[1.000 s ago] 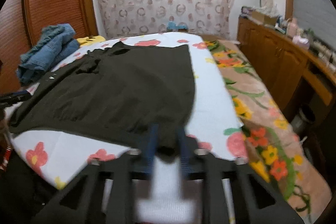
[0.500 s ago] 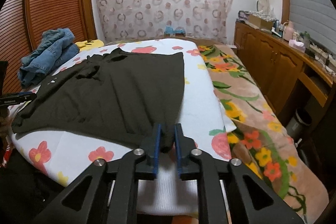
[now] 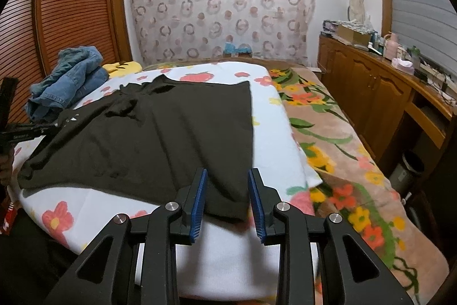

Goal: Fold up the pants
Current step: 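Move both tools down toward the hem of the black pants, then grasp one pant leg hem with the left gripper and lift it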

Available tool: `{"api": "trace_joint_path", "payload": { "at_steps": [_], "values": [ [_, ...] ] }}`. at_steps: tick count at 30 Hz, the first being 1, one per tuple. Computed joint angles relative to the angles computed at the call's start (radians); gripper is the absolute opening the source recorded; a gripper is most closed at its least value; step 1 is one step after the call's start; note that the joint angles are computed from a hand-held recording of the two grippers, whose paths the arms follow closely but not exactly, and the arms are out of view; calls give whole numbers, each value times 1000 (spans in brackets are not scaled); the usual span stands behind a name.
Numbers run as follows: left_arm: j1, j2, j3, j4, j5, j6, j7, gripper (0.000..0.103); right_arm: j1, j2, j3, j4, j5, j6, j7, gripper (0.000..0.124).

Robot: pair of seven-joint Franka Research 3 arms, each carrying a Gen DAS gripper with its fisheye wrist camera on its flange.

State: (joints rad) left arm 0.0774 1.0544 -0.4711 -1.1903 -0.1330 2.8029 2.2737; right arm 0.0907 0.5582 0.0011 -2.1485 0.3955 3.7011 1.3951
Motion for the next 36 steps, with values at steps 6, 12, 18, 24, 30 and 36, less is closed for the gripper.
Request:
{"api": "trace_joint_path", "payload": {
  "at_steps": [6, 12, 18, 24, 30, 36],
  "values": [
    [-14, -19, -44, 0, 0, -15, 64, 3, -34, 32, 38, 43, -80, 6, 36, 34],
    [-49, -26, -76, 34, -27, -58, 136, 3, -77, 68, 70, 72, -173, 12, 78, 35],
    [-70, -63, -100, 9, -74, -59, 220, 3, -122, 68, 89, 50, -247, 32, 125, 35],
    [-92, -70, -45, 19, -93, -38, 169, 18, -129, 81, 88, 71, -286, 22, 139, 38],
    [-103, -52, 32, 22, -39, 3, 56, 63, -138, 101, 97, 98, -312, 7, 147, 40],
    [-50, -71, 13, -69, -10, -7, 23, 62, -145, 104, 99, 117, -328, -15, 139, 40]
  ]
}}
